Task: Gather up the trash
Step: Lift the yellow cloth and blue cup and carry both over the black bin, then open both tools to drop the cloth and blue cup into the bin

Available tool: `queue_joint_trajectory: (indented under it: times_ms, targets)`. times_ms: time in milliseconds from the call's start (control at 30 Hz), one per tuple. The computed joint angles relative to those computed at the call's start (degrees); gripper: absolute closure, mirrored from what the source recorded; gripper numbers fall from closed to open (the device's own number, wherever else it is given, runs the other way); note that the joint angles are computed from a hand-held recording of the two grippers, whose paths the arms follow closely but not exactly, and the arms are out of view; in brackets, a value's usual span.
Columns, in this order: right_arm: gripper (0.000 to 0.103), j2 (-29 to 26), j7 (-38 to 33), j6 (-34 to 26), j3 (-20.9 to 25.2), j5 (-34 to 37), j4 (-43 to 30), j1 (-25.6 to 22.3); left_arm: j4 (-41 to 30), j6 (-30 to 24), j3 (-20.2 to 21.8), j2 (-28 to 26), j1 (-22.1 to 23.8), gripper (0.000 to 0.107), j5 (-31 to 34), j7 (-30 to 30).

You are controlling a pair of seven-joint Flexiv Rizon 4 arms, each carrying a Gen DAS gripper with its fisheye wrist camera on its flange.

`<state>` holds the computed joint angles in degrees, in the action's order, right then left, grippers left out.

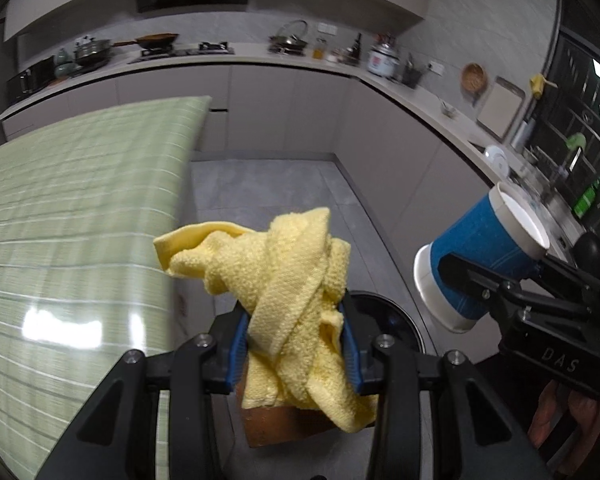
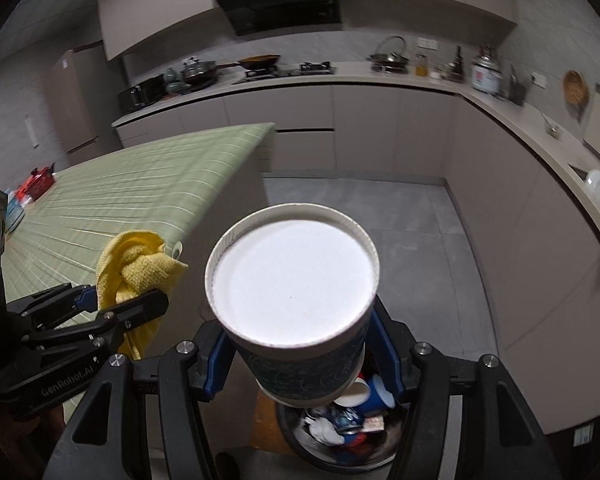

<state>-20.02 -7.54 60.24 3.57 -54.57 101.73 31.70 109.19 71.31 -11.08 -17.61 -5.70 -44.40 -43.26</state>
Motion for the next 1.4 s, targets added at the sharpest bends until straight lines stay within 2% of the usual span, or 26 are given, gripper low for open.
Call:
queue_joint_trajectory:
  times_ms: [300,600,833,1067,1400]
  targets:
    - [0.041,2.72,2.86,2.15,0.73,0.97,7.97,-2.97,0.41,-1.83,0.2,-1.7,-2.65,0.066,5.35,-4.56]
    - [0.041,2.3,3.43,5.39,0.8,2.46,12.8,-4.53,1.38,-2.96,-0.75,-3.98,-4.42,0.066,9.4,-8.5]
    - [0.041,-0.38,1.23,9.68,-0.3,4.64,14.69,-5.67,1.45,-2.77,-0.54,-6.89,-5.64,0.066,12.87,-13.01]
    - [0.04,-5.26,-4.16,14.66,-1.94,9.58,14.02,-5.96,-0.68,-2.77,0.69,-11.09,-7.24,0.066,18.5,-19.31]
    - [0.04,-13.56,-16.85,17.9,-1.04,22.02,8.71,-6.56,-4.56,-2.4,1.61,-16.84,-8.35,0.066,24.55,-26.53]
